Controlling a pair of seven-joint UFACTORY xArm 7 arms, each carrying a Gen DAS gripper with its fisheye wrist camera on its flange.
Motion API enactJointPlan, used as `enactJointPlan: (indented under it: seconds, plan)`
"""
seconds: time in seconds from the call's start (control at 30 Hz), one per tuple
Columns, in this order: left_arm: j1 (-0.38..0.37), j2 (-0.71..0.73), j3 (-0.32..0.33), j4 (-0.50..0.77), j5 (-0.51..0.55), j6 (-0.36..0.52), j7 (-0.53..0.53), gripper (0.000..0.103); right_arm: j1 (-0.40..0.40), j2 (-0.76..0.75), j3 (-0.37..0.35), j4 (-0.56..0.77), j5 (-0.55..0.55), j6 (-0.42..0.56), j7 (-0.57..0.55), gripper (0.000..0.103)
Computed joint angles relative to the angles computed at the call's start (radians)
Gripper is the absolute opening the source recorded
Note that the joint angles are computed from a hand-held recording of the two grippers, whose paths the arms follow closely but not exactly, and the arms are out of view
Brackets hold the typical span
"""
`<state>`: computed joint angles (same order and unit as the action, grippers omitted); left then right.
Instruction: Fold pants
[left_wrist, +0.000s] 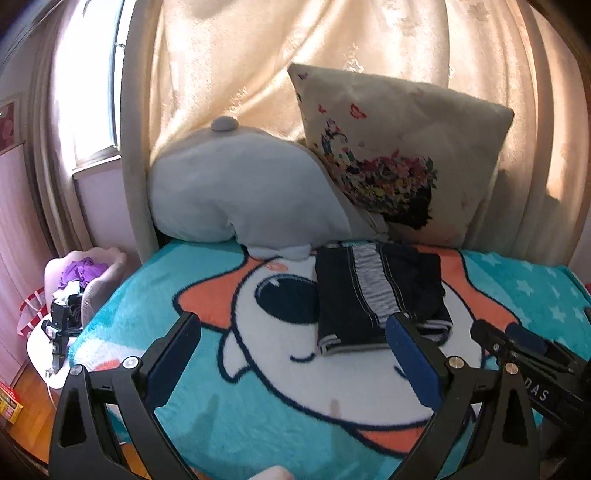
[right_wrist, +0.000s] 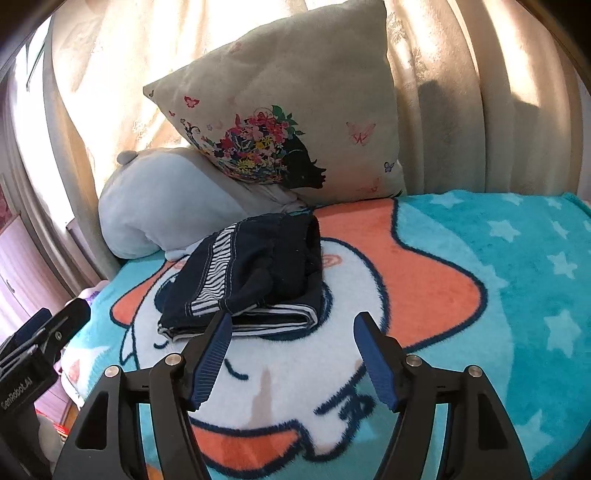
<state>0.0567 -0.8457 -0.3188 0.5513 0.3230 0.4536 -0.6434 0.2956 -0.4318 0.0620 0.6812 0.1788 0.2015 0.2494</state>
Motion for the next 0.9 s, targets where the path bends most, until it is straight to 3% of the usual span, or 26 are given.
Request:
enactJointPlan:
  seconds: [0.17, 0.9]
  plan:
    - [-0.071, 0.013, 0.059, -0.010, -0.049, 0.015, 0.052, 0.100, -0.035, -0.006, 0.030, -0.004, -0.036, 0.014, 0.032, 0.074]
    - [-0.206, 0.114, 0.204, -0.003, -0.269, 0.037, 0.236, 0.100, -0.099, 0.061, 0.097, 0.048, -0.201, 0.115, 0.142, 0.078]
